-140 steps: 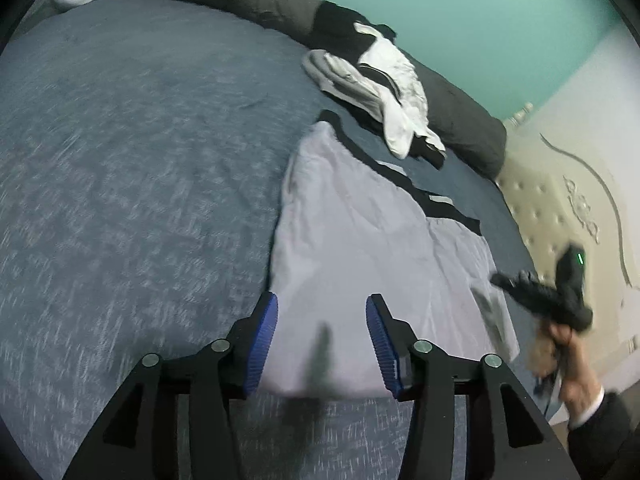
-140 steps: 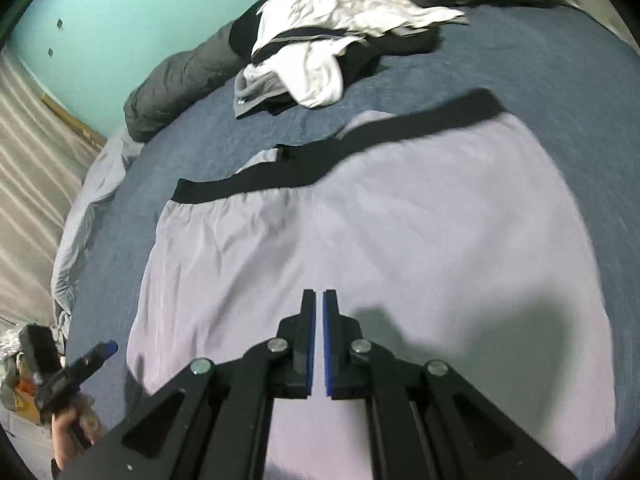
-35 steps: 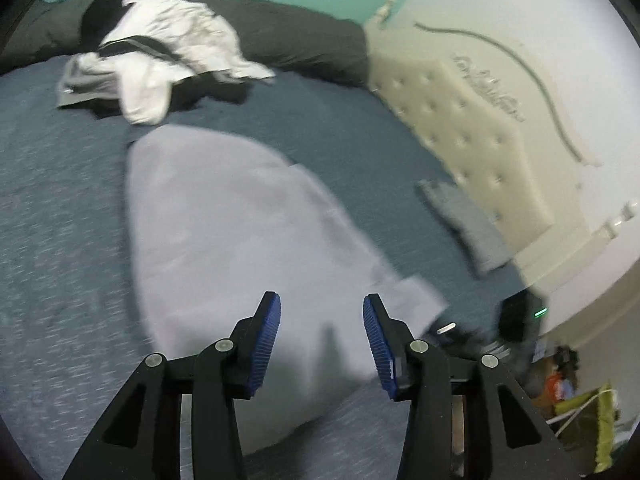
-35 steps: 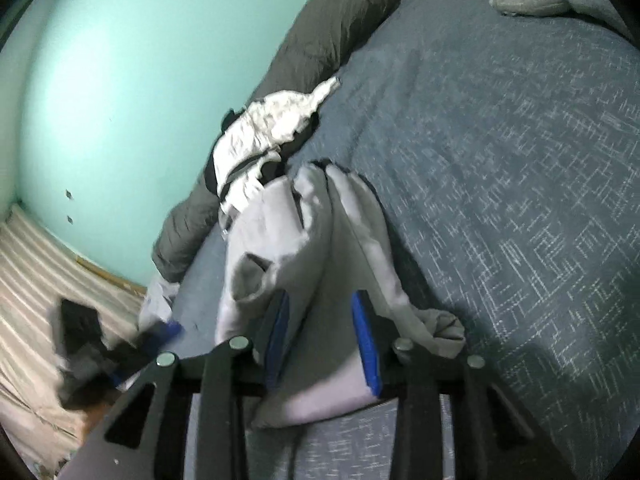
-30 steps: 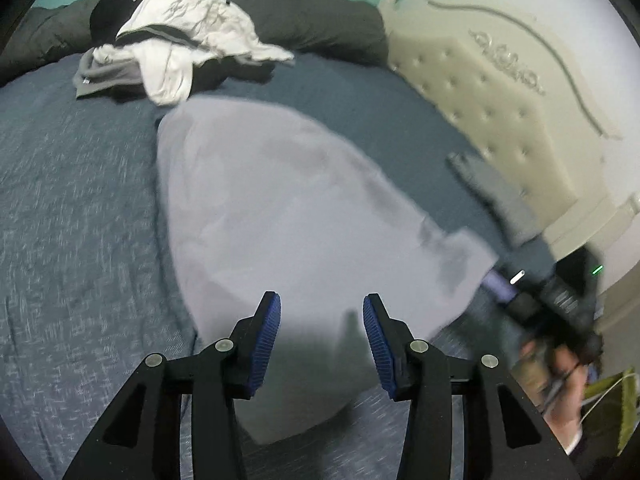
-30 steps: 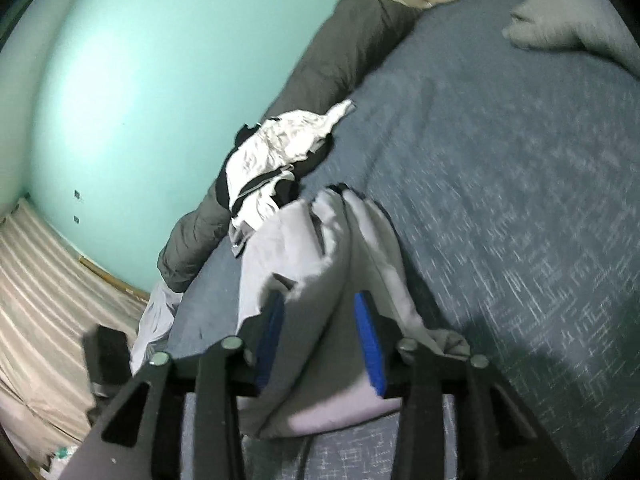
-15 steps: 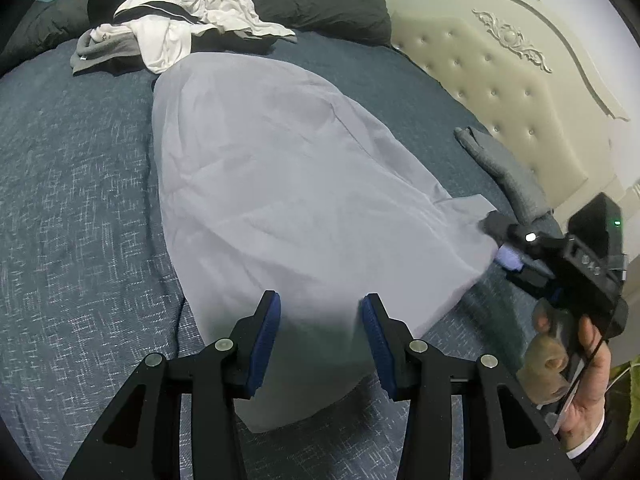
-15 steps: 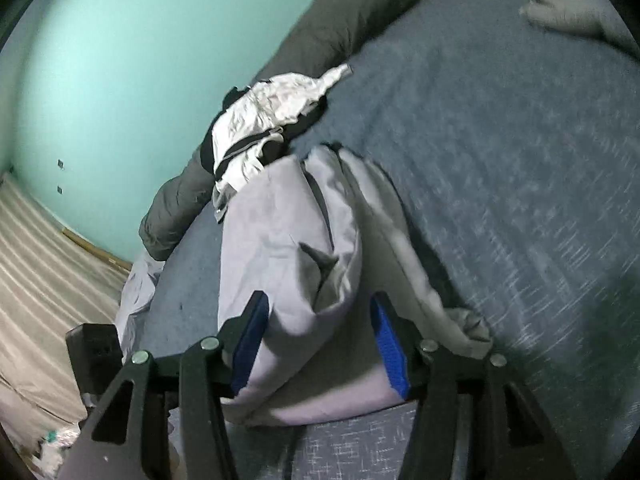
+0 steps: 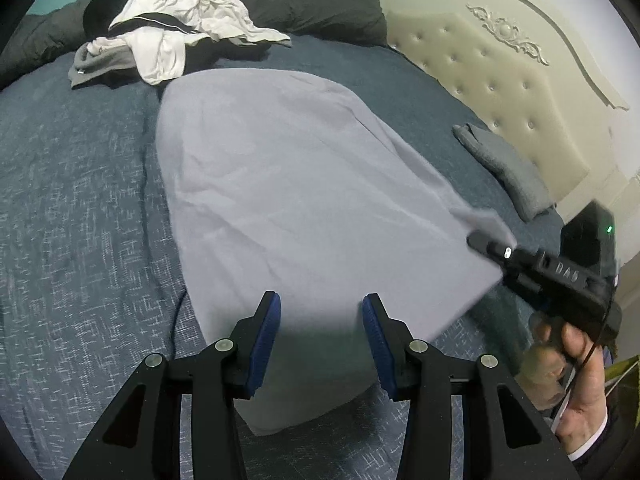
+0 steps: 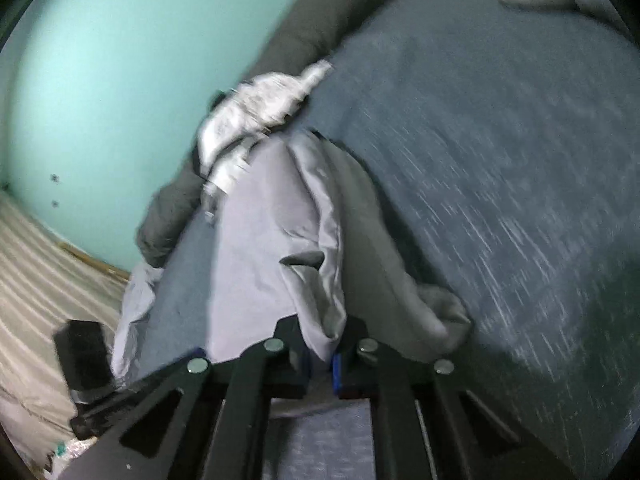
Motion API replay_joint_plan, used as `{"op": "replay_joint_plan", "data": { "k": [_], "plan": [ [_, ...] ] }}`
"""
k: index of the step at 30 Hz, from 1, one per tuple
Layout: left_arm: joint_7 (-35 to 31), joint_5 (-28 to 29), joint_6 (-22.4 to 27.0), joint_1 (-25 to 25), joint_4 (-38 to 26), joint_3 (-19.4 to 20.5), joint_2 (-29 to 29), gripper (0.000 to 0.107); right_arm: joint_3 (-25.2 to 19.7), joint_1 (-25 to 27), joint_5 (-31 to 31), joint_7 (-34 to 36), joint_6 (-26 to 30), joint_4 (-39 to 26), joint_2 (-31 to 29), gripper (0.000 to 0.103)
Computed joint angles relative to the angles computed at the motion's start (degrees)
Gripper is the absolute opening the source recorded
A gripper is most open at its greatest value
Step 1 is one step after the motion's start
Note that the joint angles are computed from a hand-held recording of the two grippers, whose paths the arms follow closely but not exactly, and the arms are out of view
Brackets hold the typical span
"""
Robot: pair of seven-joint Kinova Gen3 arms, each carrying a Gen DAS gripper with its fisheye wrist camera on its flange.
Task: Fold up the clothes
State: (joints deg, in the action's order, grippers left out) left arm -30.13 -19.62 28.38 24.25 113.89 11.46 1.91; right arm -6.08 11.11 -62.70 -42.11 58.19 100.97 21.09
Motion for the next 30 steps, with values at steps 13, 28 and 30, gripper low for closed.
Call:
{"op": "replay_joint_plan", "data": {
  "k": [13,28,30],
  "plan": [
    [-1.06,0.19,1.56,1.77,-0.33,-1.13,2.63,0.046,1.10,-0.02,-1.85,2.12,-7.17,2.69,-6.03,0.020],
    [0.56,-0.90,1.10,2.89,0.00,-1.33,3.06,0.046,0.76,-6.53,7.70,-1.47,-5.39,-0.44,-0.98,0.000],
    [1.02,-1.48,0.86,3.23,0.06,-1.41,3.45,0.046,0.17,-5.94,8.64,-2.71,-5.77,-0.42,-0.35,0.000]
  ]
}}
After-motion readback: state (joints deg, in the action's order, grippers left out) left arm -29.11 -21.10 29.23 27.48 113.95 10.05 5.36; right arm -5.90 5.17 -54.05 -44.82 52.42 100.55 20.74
